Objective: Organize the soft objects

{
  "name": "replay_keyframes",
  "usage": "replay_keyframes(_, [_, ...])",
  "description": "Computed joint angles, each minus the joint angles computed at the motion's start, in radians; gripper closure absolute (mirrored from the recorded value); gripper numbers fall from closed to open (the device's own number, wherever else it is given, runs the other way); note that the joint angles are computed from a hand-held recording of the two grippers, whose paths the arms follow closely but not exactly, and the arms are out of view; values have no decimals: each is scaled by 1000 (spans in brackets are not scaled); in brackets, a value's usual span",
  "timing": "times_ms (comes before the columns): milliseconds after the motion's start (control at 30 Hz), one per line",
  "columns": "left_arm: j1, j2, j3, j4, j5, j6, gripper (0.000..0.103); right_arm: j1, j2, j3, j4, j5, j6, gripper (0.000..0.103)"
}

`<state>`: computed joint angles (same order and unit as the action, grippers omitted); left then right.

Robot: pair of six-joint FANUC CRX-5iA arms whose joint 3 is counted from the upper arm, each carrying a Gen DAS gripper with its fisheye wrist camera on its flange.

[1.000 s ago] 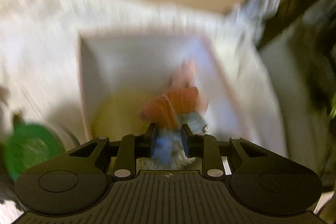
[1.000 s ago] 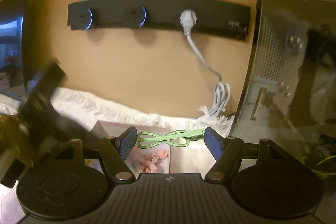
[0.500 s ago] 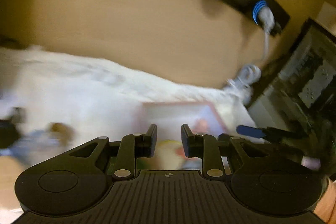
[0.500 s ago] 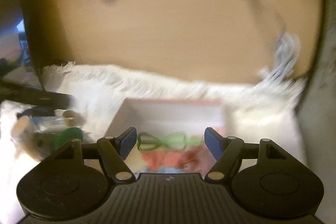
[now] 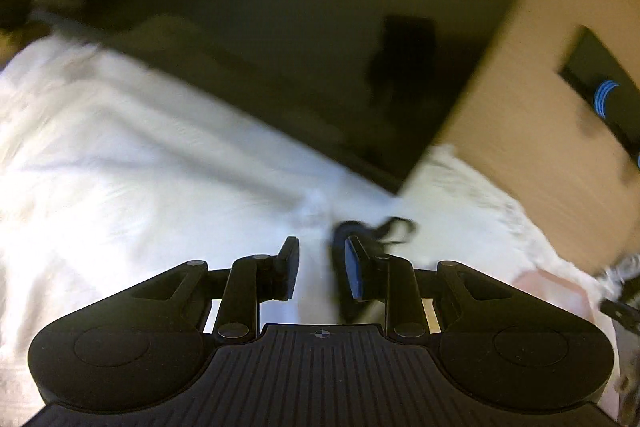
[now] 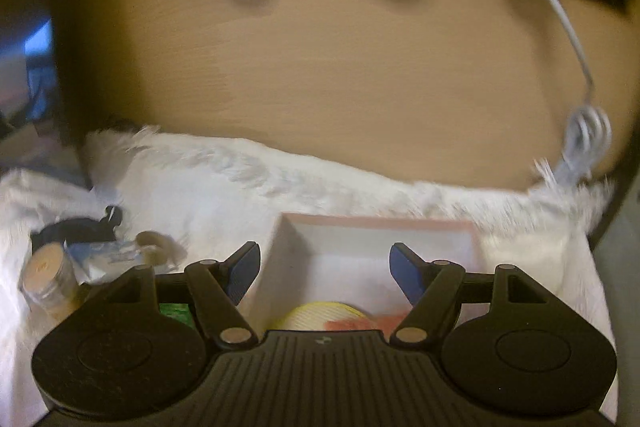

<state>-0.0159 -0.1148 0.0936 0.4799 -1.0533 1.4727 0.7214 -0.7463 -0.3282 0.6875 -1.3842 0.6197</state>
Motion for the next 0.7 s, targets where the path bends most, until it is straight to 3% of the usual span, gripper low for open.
replay_keyframes(100, [38, 35, -20, 76, -33, -43, 75, 137, 42, 18, 91, -54, -59, 29])
replay_keyframes(233, [47, 93, -37, 197, -64, -157, 75, 225, 111, 84, 76, -22, -94, 29])
replay_keyframes(400, [29, 123, -57, 229, -72, -283, 75, 232, 234, 213, -65, 42, -42, 29])
replay_keyframes(500, [0, 127, -45, 142, -47, -339, 75, 240, 310, 267, -73, 47, -9, 29])
replay_keyframes(700, [-29, 149, -58, 180, -58, -504, 75, 229, 404, 343, -90, 37, 32, 29])
